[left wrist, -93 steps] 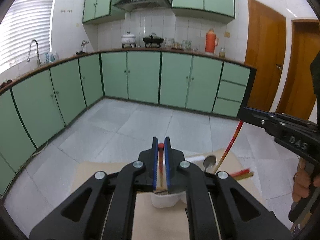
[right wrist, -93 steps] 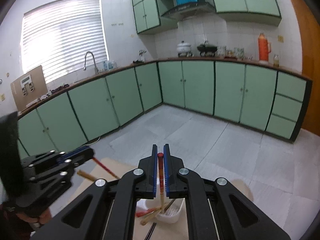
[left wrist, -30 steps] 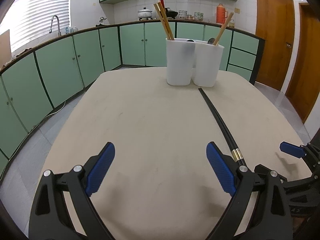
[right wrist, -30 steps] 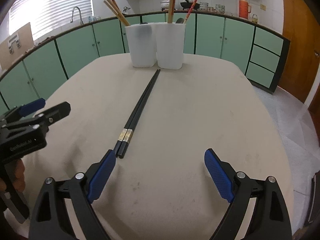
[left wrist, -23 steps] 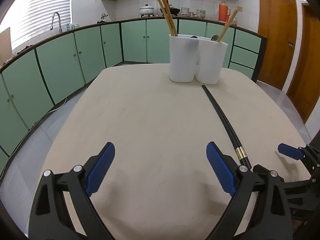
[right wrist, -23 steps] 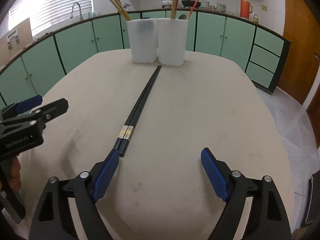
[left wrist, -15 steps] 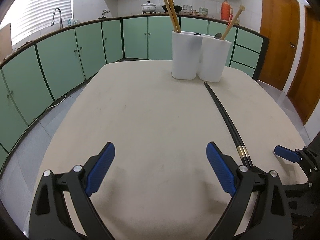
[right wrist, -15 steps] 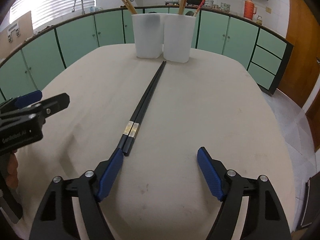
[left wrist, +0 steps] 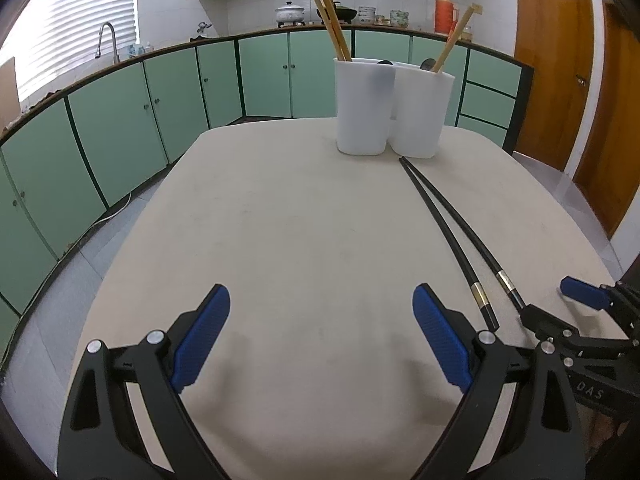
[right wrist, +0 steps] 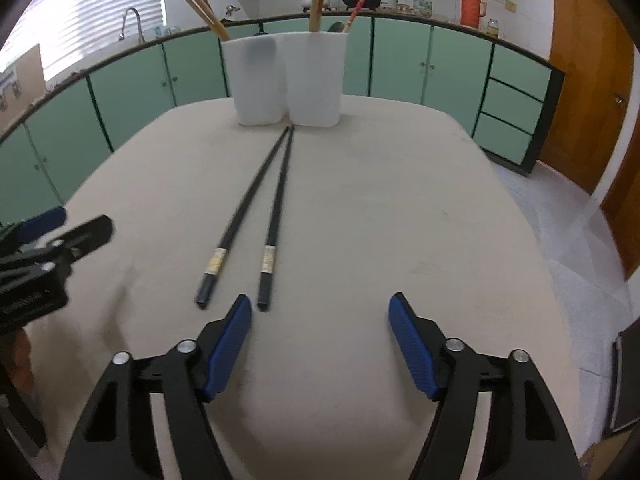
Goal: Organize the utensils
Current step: 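Lower both open tools toward the two black gold-banded chopsticks, then grasp a black chopstick with the right tool while the left grasps the other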
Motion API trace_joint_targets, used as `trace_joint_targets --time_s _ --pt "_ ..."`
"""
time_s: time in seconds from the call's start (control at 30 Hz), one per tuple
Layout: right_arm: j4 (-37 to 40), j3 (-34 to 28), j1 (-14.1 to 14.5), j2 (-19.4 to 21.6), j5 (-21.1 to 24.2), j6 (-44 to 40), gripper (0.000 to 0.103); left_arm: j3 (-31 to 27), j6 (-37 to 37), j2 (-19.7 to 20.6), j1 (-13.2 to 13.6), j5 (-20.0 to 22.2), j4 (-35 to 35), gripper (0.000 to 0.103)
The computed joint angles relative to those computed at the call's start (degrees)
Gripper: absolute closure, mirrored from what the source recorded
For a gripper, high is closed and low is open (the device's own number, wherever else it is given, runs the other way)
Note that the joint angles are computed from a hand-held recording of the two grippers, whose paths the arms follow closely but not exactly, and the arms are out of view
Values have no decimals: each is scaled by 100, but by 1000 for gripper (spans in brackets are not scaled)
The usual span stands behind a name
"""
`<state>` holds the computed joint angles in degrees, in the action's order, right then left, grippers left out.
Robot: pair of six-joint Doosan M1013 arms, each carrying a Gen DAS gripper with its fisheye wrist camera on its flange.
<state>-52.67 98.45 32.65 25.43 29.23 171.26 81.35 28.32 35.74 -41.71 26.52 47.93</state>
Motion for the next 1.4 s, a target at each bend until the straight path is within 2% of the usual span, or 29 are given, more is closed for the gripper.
trace_joint_targets --time_s 0.23,0.37,0.43,0.57,0.83,1.0,1.07,1.23,1.4 --pt "53 -82 33 63 -104 -123 58 7 29 -5 18 -10 -65 13" --pt "38 -124 36 90 -126 -129 74 -10 44 2 7 7 -45 13" --pt "-34 -132 68 99 -88 -99 78 -20 76 8 -5 14 -52 13" --pt "-23 -137 68 104 -130 -123 97 -14 107 2 -35 -43 -61 13" --pt "-172 115 -13 -63 -288 292 97 -54 240 23 -119 -166 -173 13" --pt "-449 327 -81 -220 -217 764 97 -158 691 90 -182 -215 -708 13" --pt "-585 409 -110 -278 -224 959 97 -203 921 122 -210 -215 -964 21" --pt "-797 525 -140 -354 -247 1260 97 -342 1464 227 -252 -95 -1649 25" --pt "-839 572 -166 -370 -340 1362 97 -518 1487 341 -301 123 -1777 33"
